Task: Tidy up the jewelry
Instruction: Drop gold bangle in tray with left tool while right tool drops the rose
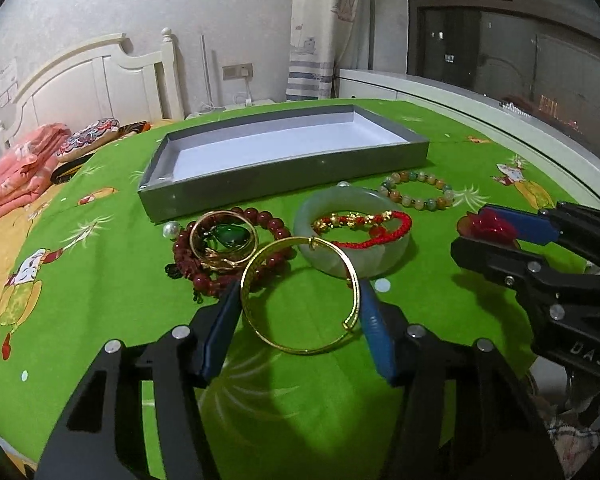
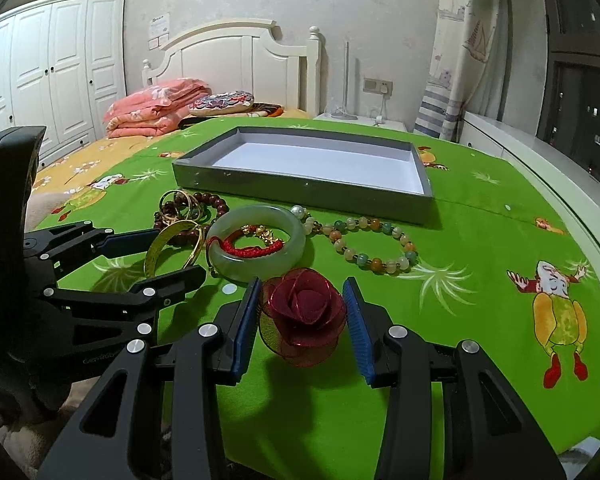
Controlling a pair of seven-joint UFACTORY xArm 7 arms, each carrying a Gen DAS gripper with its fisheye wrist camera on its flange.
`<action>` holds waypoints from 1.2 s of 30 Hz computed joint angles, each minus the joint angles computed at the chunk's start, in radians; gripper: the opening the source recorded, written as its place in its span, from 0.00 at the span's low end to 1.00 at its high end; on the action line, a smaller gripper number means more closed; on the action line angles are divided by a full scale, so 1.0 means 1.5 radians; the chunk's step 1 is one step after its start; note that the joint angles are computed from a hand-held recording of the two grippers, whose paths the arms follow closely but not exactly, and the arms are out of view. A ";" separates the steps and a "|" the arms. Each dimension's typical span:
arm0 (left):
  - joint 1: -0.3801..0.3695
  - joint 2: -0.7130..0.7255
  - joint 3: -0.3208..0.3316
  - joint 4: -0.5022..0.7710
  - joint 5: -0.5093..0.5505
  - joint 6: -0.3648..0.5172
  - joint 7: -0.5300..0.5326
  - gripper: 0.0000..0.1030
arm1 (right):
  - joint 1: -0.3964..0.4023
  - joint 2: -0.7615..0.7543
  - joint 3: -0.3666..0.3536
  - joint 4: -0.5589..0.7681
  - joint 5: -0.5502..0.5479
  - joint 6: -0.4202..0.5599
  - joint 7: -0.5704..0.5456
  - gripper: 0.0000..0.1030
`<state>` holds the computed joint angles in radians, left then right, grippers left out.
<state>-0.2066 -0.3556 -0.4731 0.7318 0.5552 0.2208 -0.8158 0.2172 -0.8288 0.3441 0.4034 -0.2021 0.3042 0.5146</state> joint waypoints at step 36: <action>0.149 0.097 -0.080 0.206 0.248 0.103 -0.247 0.55 | -0.269 0.184 0.141 0.188 -0.159 -0.100 0.126 0.40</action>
<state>0.0169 -0.2101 -0.5924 1.0413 0.9277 0.3759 -1.1861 -0.1867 -0.5533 0.5550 0.6854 -0.4411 0.1540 0.7029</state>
